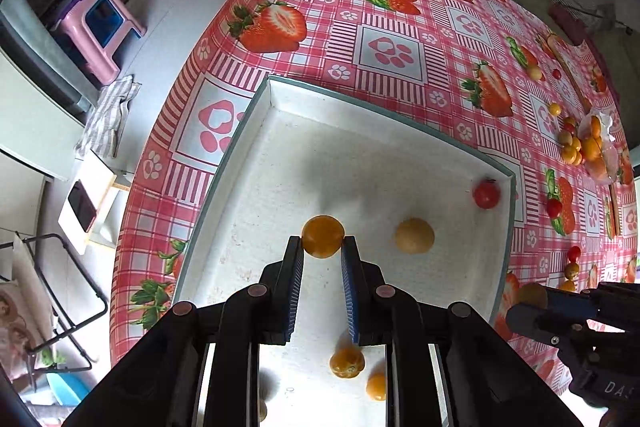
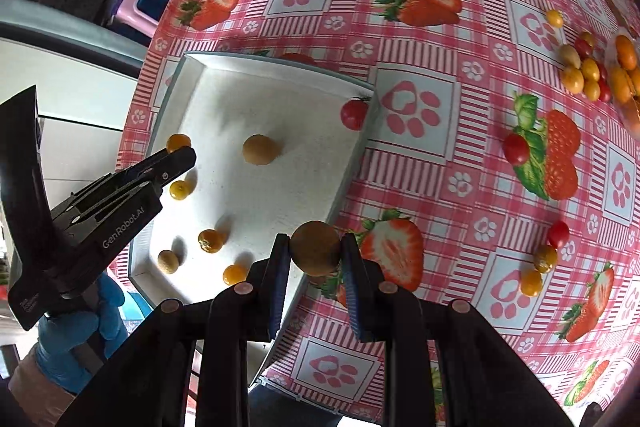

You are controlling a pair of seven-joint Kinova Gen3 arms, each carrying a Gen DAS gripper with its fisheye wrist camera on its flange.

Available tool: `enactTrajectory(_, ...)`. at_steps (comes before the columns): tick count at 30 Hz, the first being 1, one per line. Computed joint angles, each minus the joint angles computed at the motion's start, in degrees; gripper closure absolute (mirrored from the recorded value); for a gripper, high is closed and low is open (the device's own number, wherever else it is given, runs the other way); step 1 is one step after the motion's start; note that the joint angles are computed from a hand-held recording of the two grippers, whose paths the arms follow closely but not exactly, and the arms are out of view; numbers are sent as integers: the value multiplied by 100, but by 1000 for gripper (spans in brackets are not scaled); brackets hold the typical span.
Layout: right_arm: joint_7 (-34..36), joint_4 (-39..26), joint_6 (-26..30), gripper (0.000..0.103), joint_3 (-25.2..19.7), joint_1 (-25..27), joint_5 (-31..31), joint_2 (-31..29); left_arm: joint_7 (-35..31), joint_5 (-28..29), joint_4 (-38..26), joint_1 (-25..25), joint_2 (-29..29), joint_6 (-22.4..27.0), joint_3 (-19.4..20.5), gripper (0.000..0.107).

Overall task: Organize fruits
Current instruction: 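Carry both held fruits over the white tray and open both grippers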

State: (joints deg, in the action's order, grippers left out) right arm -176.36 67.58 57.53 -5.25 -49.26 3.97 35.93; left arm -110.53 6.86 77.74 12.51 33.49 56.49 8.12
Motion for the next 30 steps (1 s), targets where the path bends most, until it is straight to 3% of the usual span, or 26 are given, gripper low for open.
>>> enactTrajectory(9, 1163, -1449, 718, 75, -139, 291, -390, 1048, 51, -300, -223, 128, 325, 101, -119, 87)
enactTrajectory(15, 1418, -1864, 951, 75, -107, 332, -647, 1420, 30, -354, -199, 131, 326, 91, -110, 87)
enactTrajectory(17, 1449, -1826, 837, 70, -60, 292, -641, 1415, 54, -370, -221, 155, 335, 101, -114, 87)
enactTrajectory(20, 1550, -1879, 835, 44, -40, 254, -648, 1434, 93, -357, -294, 153, 363, 177, -113, 87)
enactTrajectory(26, 1429, -1563, 677, 39, 38, 37, -525, 1105, 198, -368, -453, 169, 395, 314, -135, 85)
enactTrajectory(29, 1123, -1092, 325, 36, 79, -97, -434, 756, 208, -401, -258, 189, 261, 64, -152, 30)
enactTrajectory(30, 992, -1030, 335, 30, 101, -150, -400, 690, 172, -405, -134, 196, 167, -102, -158, 30)
